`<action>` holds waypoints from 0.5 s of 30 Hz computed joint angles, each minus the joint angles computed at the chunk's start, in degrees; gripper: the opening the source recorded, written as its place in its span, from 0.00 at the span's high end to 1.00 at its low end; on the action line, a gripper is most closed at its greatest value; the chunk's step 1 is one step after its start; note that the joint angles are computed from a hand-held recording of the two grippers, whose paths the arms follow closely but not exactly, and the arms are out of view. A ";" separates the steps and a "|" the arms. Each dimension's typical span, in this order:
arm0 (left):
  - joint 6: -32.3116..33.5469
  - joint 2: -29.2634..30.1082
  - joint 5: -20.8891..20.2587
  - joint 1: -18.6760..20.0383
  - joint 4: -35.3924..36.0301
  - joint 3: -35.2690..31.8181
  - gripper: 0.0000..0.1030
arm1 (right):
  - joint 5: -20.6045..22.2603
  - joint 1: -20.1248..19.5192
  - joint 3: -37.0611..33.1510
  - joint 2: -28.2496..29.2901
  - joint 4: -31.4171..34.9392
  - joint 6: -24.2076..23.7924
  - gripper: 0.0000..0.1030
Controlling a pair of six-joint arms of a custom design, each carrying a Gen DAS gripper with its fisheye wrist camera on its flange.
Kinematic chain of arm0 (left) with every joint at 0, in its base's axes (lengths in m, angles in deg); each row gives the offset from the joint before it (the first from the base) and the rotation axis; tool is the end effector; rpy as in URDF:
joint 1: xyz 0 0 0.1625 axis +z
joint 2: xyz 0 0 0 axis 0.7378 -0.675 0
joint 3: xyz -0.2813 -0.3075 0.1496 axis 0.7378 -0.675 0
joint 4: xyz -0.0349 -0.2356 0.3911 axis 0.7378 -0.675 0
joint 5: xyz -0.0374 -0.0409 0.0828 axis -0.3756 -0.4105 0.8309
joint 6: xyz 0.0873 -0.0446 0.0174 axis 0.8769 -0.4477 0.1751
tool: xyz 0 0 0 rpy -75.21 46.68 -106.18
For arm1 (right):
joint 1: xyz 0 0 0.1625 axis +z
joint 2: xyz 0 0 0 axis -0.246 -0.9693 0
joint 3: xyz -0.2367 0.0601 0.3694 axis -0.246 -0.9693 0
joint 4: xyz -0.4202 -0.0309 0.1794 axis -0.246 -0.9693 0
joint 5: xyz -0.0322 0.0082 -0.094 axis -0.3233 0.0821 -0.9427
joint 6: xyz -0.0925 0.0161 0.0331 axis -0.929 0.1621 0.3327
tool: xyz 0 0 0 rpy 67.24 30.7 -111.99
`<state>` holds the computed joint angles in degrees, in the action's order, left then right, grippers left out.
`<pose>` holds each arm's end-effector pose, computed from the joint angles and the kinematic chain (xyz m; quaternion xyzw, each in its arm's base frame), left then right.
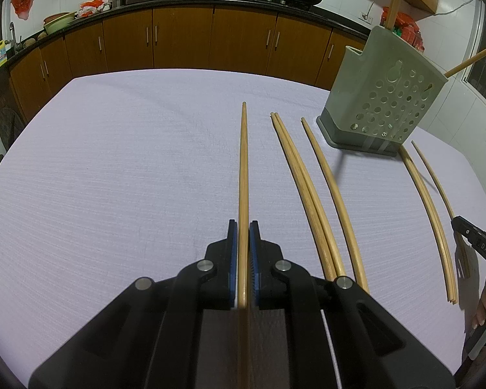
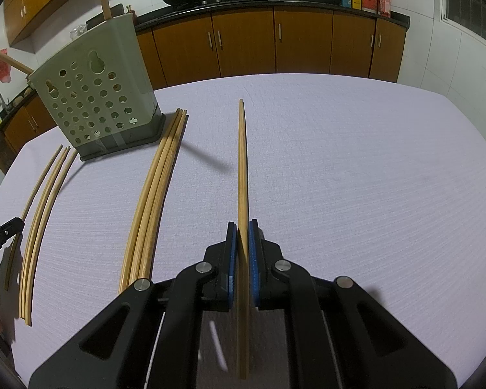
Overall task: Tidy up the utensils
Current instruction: 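Hold the grasped chopsticks against the table with both tools, then lift the chopstick upright with the right tool over the holder while the left tool does likewise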
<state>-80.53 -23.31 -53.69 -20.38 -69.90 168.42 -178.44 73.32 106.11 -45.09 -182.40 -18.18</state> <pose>-0.3120 -0.4012 -0.0558 0.0568 0.8776 -0.3431 0.3299 -0.0958 -0.4106 0.3481 0.1364 -0.8925 0.3150 0.2925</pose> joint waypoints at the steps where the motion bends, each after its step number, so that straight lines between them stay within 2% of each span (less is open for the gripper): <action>1: 0.00 0.00 0.00 0.00 0.00 0.00 0.90 | 0.01 0.00 0.01 0.01 -0.01 0.01 0.91; 9: -0.06 0.09 0.16 0.05 0.55 -0.23 0.90 | -0.12 0.06 0.09 0.10 -0.34 -0.07 0.91; 15: -3.15 0.27 -0.05 -2.01 6.93 -0.82 0.90 | 0.48 -1.02 1.77 -2.12 -0.06 -1.86 0.87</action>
